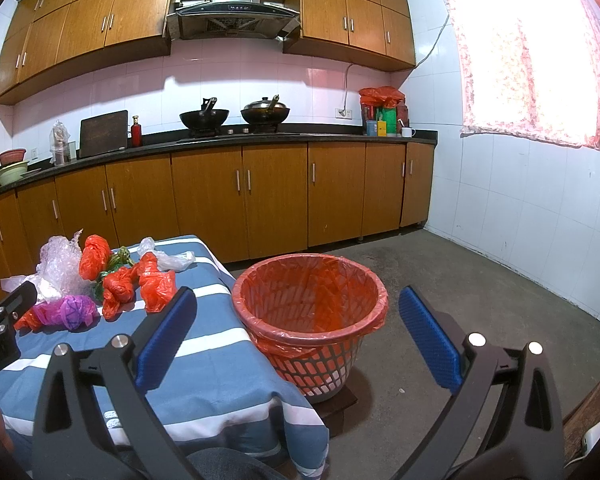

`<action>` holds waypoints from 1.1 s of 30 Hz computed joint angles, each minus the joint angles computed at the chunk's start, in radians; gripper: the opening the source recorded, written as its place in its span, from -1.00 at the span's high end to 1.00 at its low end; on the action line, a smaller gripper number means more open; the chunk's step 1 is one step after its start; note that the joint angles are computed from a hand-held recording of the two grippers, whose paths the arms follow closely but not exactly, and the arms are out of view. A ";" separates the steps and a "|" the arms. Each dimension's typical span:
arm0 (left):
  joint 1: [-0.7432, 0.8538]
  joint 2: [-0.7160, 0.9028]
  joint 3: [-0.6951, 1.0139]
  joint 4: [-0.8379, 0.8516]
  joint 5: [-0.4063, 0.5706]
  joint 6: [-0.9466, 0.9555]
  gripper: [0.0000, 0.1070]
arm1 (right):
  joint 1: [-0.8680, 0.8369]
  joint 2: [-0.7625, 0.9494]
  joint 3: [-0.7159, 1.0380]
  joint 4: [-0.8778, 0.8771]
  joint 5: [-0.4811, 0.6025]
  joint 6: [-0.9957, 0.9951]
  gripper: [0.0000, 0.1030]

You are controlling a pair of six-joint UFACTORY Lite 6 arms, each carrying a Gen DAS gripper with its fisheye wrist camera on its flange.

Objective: Collect trash

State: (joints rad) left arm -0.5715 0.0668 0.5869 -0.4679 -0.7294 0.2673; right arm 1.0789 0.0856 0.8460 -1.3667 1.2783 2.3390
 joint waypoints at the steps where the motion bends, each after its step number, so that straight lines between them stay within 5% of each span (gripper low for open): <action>1: 0.000 0.001 0.001 0.000 0.000 0.000 -0.89 | 0.000 0.000 0.000 0.000 0.000 0.000 -0.92; 33: 0.000 0.001 0.001 0.000 0.002 0.001 -0.89 | 0.001 -0.008 -0.011 0.002 0.000 0.005 -0.92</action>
State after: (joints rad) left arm -0.5713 0.0676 0.5881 -0.4683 -0.7276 0.2682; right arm 1.0798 0.0777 0.8346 -1.3649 1.2778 2.3441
